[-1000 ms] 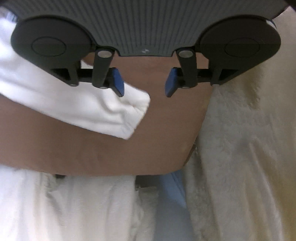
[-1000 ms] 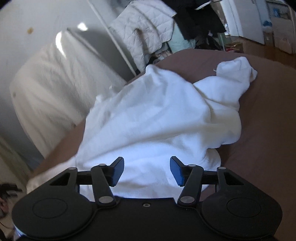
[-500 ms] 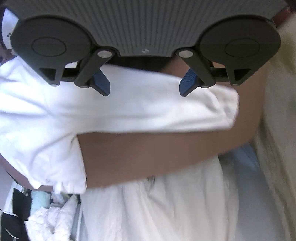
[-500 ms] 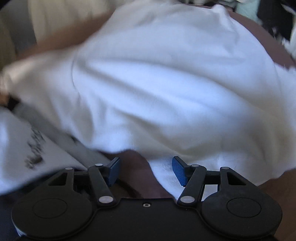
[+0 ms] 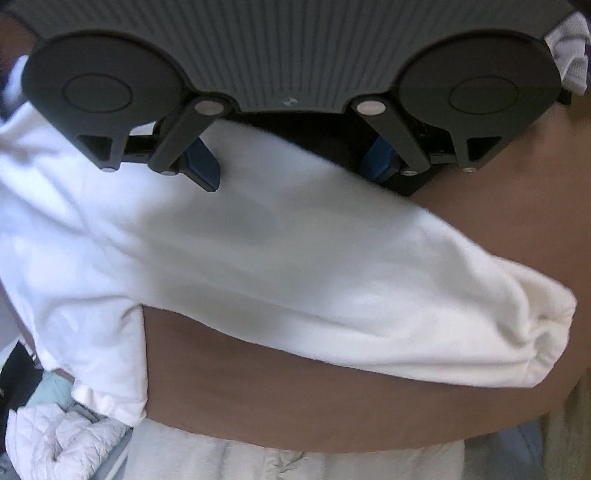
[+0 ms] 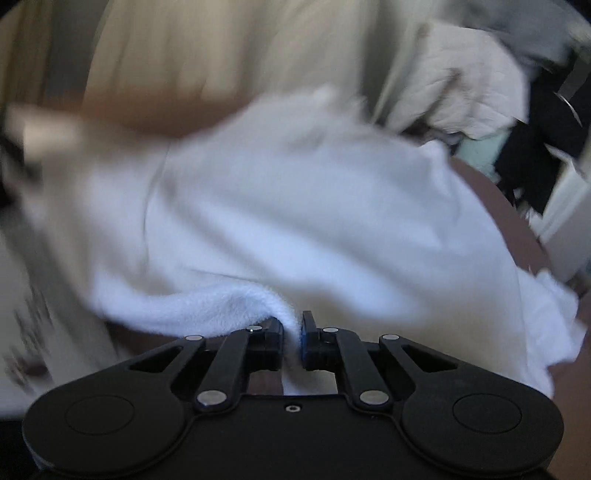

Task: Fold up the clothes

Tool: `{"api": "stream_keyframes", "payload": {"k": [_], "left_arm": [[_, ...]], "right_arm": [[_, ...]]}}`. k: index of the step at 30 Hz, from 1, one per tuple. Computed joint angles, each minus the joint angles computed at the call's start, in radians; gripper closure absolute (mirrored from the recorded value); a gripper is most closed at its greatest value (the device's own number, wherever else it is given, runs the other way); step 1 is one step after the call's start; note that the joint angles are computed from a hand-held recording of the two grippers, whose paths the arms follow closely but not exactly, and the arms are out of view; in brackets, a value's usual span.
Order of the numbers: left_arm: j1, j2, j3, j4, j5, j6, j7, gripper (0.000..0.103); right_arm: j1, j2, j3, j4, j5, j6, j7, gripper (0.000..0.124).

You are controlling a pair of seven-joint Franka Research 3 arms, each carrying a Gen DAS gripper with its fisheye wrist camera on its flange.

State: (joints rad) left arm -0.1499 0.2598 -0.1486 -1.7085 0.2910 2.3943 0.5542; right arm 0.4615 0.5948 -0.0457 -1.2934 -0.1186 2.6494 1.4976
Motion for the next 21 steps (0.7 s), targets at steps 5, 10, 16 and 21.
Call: {"api": "stream_keyframes", "payload": {"k": [5, 10, 16, 21], "left_arm": [[-0.035, 0.028, 0.001, 0.060, 0.069, -0.079, 0.022, 0.030], [-0.049, -0.016, 0.019, 0.015, 0.138, -0.052, -0.078, 0.079], [-0.079, -0.088, 0.011, 0.062, 0.265, -0.188, -0.134, 0.097], [-0.056, -0.269, -0.023, -0.048, 0.382, -0.161, -0.174, 0.096]], "right_arm": [[-0.122, -0.099, 0.116, -0.142, 0.234, 0.137, -0.020, 0.115], [-0.146, -0.144, 0.172, -0.244, 0.319, 0.278, -0.165, 0.115], [-0.043, -0.241, 0.058, -0.289, 0.219, 0.267, -0.125, 0.116], [-0.195, -0.386, 0.237, -0.401, 0.574, 0.199, -0.339, 0.115]]}}
